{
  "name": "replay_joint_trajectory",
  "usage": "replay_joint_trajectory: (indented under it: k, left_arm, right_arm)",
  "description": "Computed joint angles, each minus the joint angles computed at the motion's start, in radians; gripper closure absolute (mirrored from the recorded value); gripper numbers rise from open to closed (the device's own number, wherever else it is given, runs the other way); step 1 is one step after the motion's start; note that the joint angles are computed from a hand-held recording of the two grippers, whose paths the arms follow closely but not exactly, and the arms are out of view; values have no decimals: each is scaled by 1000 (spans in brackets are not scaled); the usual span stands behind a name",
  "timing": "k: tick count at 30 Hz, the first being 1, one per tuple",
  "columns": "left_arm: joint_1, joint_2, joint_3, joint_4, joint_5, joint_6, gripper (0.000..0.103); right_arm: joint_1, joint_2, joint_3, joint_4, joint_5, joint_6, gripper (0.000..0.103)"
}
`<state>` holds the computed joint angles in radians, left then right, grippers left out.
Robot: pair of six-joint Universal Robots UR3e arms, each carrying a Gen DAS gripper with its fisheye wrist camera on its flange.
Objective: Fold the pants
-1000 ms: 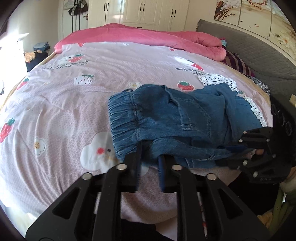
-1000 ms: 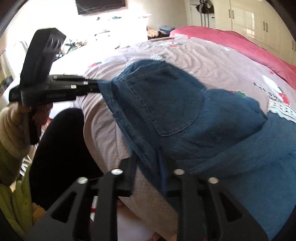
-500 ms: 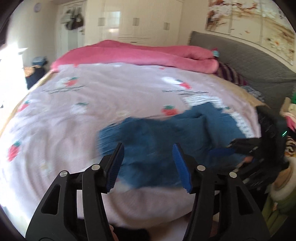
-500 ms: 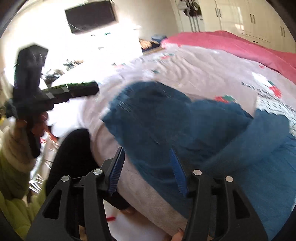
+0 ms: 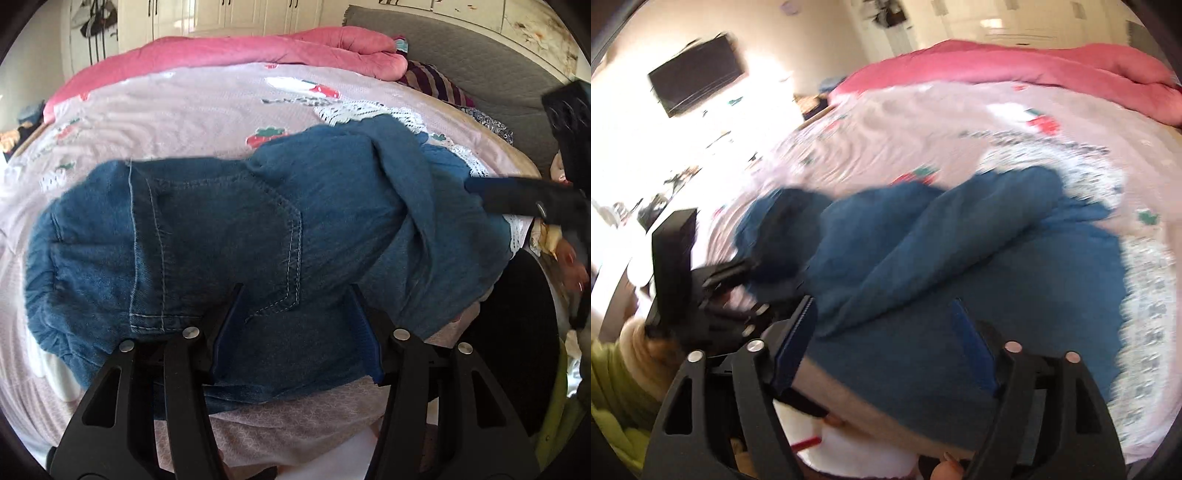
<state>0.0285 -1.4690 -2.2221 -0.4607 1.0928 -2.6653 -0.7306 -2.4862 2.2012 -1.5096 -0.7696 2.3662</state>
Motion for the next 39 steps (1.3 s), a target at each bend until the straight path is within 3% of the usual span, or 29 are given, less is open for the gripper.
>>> replay_joint_trajectory:
  k: [2, 5, 6, 10, 14, 17, 19, 20, 22, 23, 26, 27, 28, 32, 34, 37, 38, 39]
  left_arm:
    - [62, 80, 11, -120, -108, 24, 54]
    - [96, 165, 10, -184, -218, 54, 47]
    - [80, 170, 25, -186, -225, 51, 46]
    - [-41, 29, 119, -149, -228, -5, 46]
    - [-149, -134, 192, -53, -176, -76, 46]
    - [-188, -215, 220, -13, -147, -119, 46]
    - [-189, -231, 231, -28, -144, -119, 54]
    - [-196, -250, 242, -23, -144, -133, 56]
    - [-189, -272, 254, -35, -158, -149, 66]
    - [-191, -279, 262, -36, -160, -156, 69]
    - [-193, -311, 296, -39, -152, -171, 89]
    - [-185, -313, 306, -59, -158, -168, 98]
    - [-177, -313, 310, -77, -168, -162, 100]
    - [-161, -304, 317, -117, -177, -136, 102]
    - [-159, -287, 316, -130, -175, -125, 103]
    - [-174, -270, 314, -139, -157, -100, 103]
    - [-174, -263, 312, -145, -151, -88, 103]
    - [-180, -252, 305, -146, -139, -69, 103]
  right_arm:
    - [14, 60, -9, -123, -24, 66, 21]
    - [150, 262, -45, -486, -126, 259, 14]
    - [205, 367, -75, -628, -167, 314, 13]
    - [399, 754, -332, -841, -381, 401, 13]
    - [545, 1089, -658, -801, -567, 413, 13]
    - [602, 1297, -892, -675, -655, 388, 13]
    - [613, 1394, -1023, -572, -670, 378, 14]
    - [624, 1431, -1069, -550, -704, 383, 17]
    - [633, 1489, -1159, -467, -728, 371, 42]
    - [634, 1508, -1185, -439, -733, 365, 67]
    - [607, 1456, -1116, -474, -675, 349, 93]
    - [584, 1412, -1064, -504, -641, 346, 94]
    - [564, 1371, -1016, -531, -615, 346, 95]
    - [372, 1114, -744, -613, -407, 349, 96]
    - [220, 908, -545, -622, -271, 313, 96]
    - [-38, 630, -372, -414, -89, 158, 96]
    - [-143, 525, -334, -277, -26, 68, 96]
    - [-247, 421, -324, -97, -39, -20, 96]
